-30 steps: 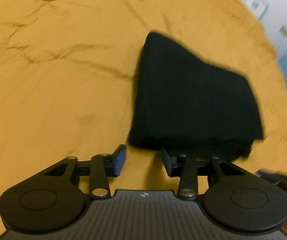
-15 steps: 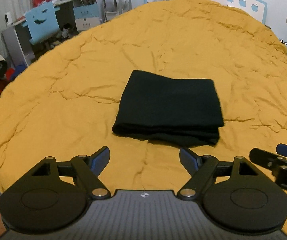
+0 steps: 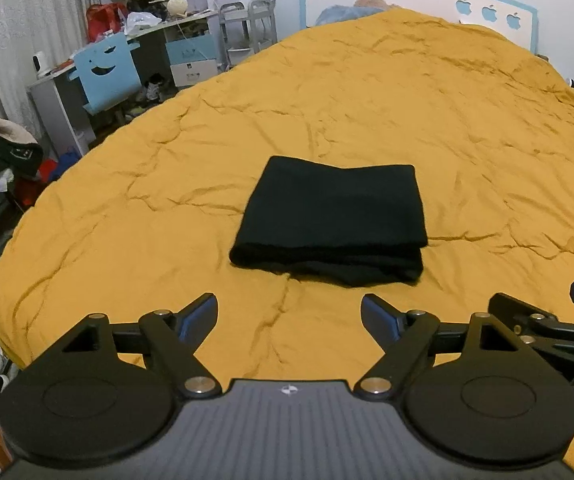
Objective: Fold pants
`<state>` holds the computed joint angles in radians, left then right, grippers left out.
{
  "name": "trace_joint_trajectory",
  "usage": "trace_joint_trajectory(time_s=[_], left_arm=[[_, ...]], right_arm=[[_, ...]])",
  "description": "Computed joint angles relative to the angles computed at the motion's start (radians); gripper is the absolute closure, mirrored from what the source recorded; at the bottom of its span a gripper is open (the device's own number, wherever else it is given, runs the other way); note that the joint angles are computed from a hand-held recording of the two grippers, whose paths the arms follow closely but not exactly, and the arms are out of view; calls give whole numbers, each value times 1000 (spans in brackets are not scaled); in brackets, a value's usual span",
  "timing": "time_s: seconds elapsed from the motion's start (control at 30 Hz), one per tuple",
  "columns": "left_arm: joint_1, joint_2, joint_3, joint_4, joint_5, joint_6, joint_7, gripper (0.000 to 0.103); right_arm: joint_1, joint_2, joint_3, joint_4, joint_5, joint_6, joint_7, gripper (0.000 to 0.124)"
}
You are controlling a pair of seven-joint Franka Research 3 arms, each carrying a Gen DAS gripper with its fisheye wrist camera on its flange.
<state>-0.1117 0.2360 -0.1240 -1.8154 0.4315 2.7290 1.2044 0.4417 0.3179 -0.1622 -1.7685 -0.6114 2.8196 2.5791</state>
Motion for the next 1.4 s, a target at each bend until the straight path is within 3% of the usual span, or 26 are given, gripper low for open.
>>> trace_joint_trajectory(time_s=[1.4], left_arm=[[-13, -27, -9, -39, 13, -2, -29, 8]], right_arm=[[-26, -52, 34, -57, -40, -18, 75, 42]])
